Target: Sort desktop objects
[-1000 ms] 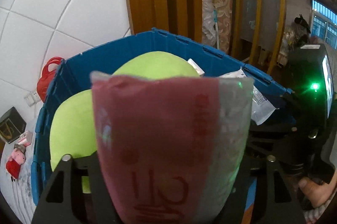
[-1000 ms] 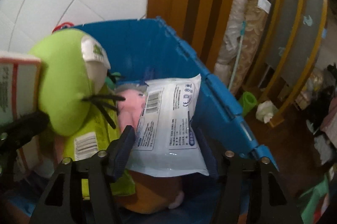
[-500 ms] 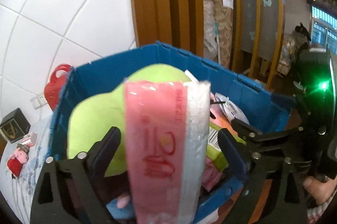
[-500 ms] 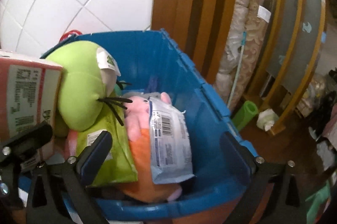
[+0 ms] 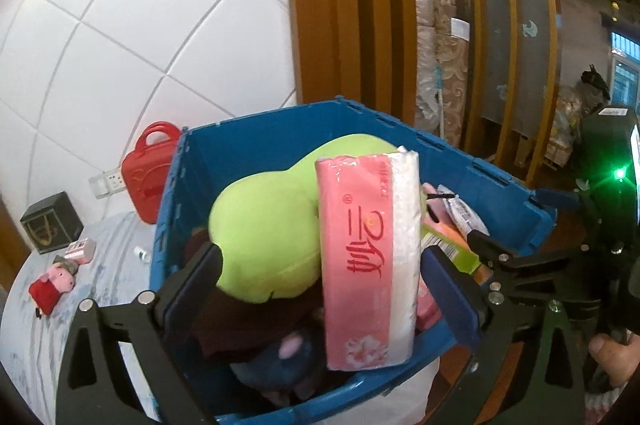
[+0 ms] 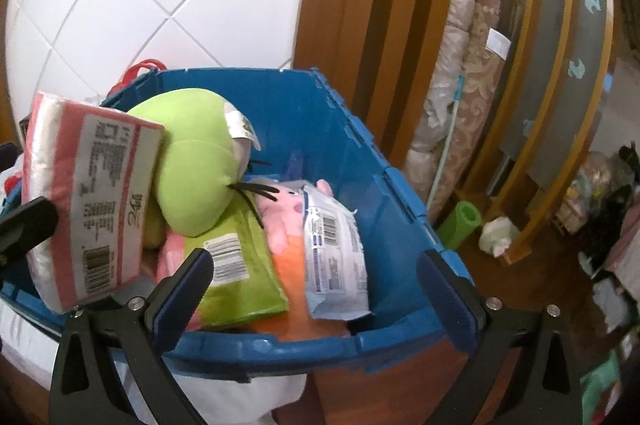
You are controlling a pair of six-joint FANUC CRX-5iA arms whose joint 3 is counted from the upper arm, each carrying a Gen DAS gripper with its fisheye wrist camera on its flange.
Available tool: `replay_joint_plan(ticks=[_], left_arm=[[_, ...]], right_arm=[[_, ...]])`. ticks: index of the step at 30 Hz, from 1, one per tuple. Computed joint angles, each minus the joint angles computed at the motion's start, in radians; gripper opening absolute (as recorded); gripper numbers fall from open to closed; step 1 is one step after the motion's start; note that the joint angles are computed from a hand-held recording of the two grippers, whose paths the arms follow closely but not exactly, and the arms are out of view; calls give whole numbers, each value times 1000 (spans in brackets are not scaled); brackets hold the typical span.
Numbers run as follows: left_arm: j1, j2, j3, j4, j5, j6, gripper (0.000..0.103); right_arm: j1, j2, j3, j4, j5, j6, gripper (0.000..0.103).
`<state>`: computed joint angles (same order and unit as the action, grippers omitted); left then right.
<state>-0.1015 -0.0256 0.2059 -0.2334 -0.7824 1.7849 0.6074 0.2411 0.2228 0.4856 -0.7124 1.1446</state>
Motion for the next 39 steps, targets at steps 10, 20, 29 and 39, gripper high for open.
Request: replay_joint_plan(ticks=[10,20,29,39], left_arm=[[28,-87,-67,-52,-10,80,101],[94,-186,-159,-39,2,90,101],[376,-383,-420,334,133,-260,101],[922,-575,-721,933,4,-898,101]], right_arm=[[39,-16,-19,30,2,-18,103],[91,-51,-72,126,16,-111,103],[225,-74,-114,327,-22,-286,103],[446,6,-65,600,-144,-557,103]])
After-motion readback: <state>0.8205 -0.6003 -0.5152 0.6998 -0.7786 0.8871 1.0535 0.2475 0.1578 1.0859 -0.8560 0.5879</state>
